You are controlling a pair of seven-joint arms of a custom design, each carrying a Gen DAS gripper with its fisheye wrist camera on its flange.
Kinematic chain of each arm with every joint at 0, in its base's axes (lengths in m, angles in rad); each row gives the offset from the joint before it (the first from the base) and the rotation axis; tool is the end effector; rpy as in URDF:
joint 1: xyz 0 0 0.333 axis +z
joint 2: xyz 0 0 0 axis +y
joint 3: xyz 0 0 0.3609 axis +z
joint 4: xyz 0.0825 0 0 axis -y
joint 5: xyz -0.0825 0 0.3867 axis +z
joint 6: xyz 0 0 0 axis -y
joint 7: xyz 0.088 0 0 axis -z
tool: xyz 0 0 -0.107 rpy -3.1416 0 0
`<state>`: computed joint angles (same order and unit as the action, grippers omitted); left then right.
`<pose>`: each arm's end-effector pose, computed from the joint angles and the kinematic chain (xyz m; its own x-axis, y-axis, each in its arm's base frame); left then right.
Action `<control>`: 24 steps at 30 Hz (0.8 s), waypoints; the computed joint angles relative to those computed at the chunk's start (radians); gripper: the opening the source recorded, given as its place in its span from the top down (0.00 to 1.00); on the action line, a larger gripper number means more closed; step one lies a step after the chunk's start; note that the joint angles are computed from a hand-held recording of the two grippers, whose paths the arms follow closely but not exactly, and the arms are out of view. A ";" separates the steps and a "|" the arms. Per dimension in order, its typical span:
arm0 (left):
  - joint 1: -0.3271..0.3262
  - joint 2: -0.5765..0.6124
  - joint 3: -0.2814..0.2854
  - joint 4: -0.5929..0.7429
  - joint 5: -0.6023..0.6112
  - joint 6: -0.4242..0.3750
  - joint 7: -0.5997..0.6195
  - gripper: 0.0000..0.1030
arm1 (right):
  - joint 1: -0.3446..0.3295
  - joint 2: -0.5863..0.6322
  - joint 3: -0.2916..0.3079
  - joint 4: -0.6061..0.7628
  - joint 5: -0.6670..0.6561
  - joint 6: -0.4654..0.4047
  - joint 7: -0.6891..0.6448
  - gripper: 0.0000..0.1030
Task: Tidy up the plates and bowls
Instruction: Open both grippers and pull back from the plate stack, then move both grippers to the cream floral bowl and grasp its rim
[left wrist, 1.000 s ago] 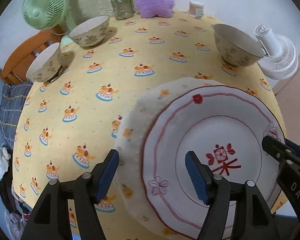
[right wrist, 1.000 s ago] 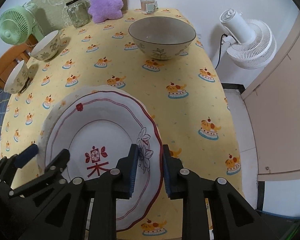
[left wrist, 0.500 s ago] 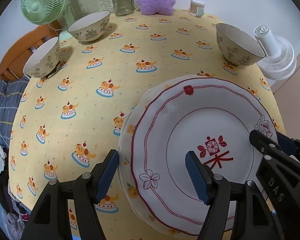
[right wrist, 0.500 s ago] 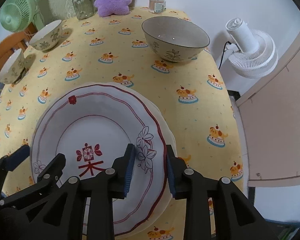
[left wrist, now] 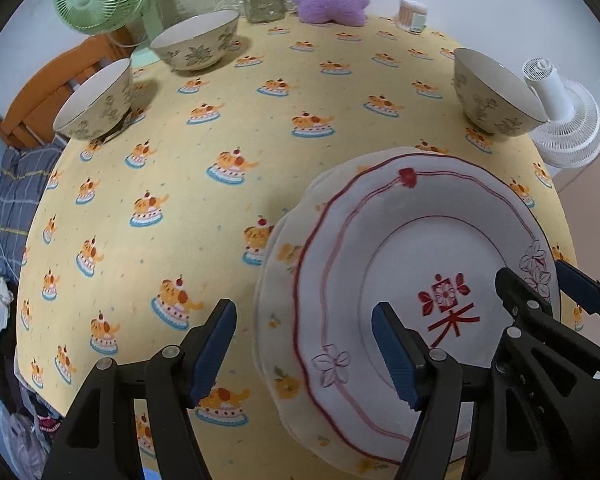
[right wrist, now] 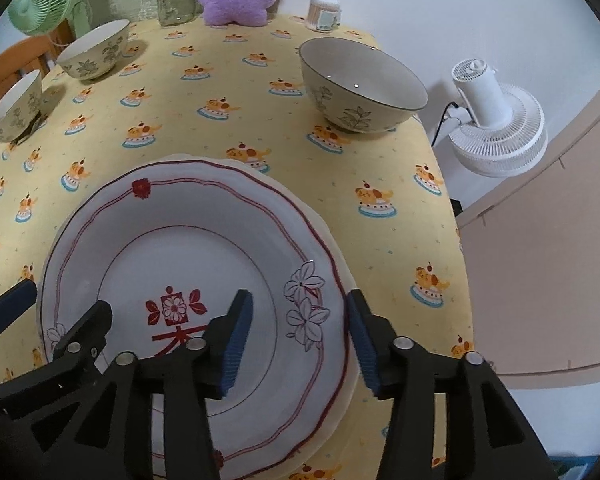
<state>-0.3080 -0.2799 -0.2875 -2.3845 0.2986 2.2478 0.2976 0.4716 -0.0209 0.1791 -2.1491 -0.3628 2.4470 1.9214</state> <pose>0.3810 -0.2561 0.4798 0.4889 -0.8723 -0.0062 -0.8218 -0.4582 -0.3388 0.4486 0.3418 0.4868 0.4762 -0.8578 0.1934 -0.7798 -0.5136 -0.3579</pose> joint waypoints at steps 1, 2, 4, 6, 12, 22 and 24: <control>0.000 -0.006 0.001 -0.004 -0.002 -0.001 -0.002 0.30 | 0.000 -0.001 -0.001 -0.001 0.011 -0.001 -0.007 0.41; -0.001 -0.011 0.002 -0.008 -0.005 0.002 -0.001 0.30 | 0.000 -0.002 -0.001 0.000 0.025 -0.006 -0.016 0.39; -0.004 -0.028 0.010 -0.021 -0.018 0.016 0.016 0.30 | -0.001 -0.005 -0.003 0.002 0.063 -0.017 -0.033 0.38; -0.004 -0.043 0.016 -0.031 -0.027 0.025 0.035 0.28 | -0.001 -0.009 -0.001 0.007 0.088 -0.037 -0.035 0.37; 0.008 -0.142 0.039 -0.096 -0.036 0.056 0.101 0.19 | 0.008 -0.040 0.020 0.010 0.076 -0.055 0.044 0.34; 0.042 -0.415 0.105 -0.254 -0.051 0.031 0.276 0.14 | 0.068 -0.053 0.085 0.041 0.054 -0.058 0.272 0.34; 0.053 -0.482 0.122 -0.284 -0.050 0.009 0.317 0.14 | 0.090 -0.045 0.101 0.058 0.039 -0.063 0.332 0.34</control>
